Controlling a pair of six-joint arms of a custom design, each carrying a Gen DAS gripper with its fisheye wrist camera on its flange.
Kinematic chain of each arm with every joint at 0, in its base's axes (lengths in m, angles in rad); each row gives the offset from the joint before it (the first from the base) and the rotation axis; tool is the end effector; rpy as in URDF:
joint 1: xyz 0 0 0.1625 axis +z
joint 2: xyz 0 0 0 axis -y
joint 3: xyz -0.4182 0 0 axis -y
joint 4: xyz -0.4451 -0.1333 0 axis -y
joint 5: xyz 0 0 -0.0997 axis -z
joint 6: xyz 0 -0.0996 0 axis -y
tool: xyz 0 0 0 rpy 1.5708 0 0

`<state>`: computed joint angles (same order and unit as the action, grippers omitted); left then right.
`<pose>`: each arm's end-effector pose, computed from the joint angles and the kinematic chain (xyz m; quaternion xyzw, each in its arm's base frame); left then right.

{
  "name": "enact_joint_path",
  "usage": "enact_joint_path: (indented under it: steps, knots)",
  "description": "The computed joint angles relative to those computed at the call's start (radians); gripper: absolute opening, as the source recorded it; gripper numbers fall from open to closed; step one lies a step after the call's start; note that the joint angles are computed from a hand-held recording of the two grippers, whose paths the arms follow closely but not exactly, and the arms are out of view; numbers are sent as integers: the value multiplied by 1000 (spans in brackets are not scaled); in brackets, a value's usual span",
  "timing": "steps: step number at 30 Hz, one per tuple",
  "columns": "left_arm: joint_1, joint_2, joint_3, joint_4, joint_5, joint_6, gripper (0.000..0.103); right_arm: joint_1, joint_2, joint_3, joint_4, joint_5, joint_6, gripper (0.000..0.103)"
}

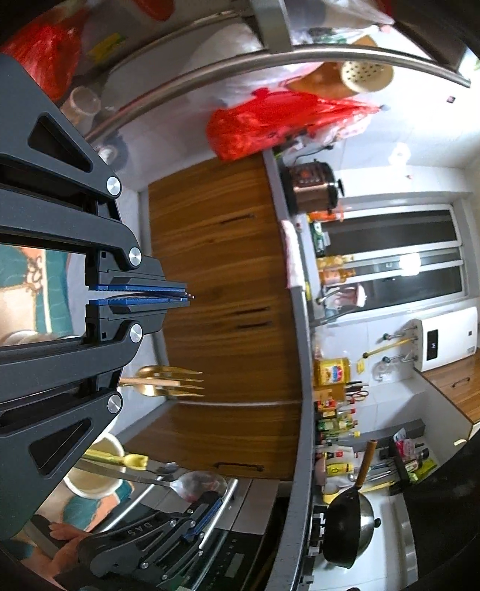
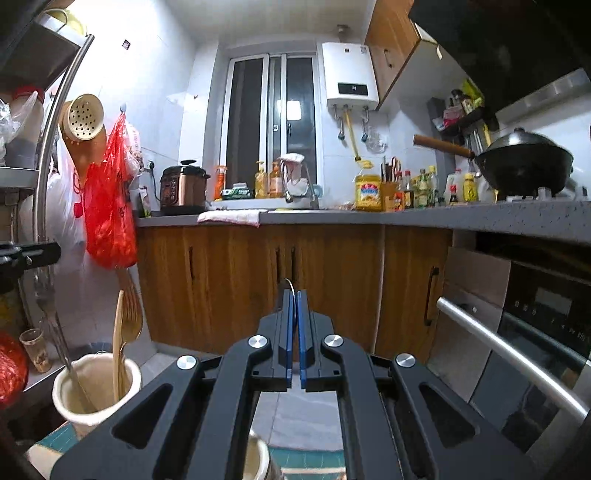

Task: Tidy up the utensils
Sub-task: 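Lift the chopstick and silver spoon and carry them over the holder cups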

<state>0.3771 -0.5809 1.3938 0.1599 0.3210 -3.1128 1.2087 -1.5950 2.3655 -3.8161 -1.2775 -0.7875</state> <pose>-0.4655 -0.4294 -0.0134 0.3037 0.7336 -0.5070 0.3355 0.0050 -0.4443 0.3607 0.2506 -0.6950 0.6171 0.2708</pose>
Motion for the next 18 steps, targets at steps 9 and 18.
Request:
enact_joint_path:
  steps: [9,18]
  knots:
    - [9,-1,29,71,62,-136,3,-47,-55,36,99,44,17,2]
    - [8,16,27,138,117,-211,4,-61,-97,40,210,49,46,3]
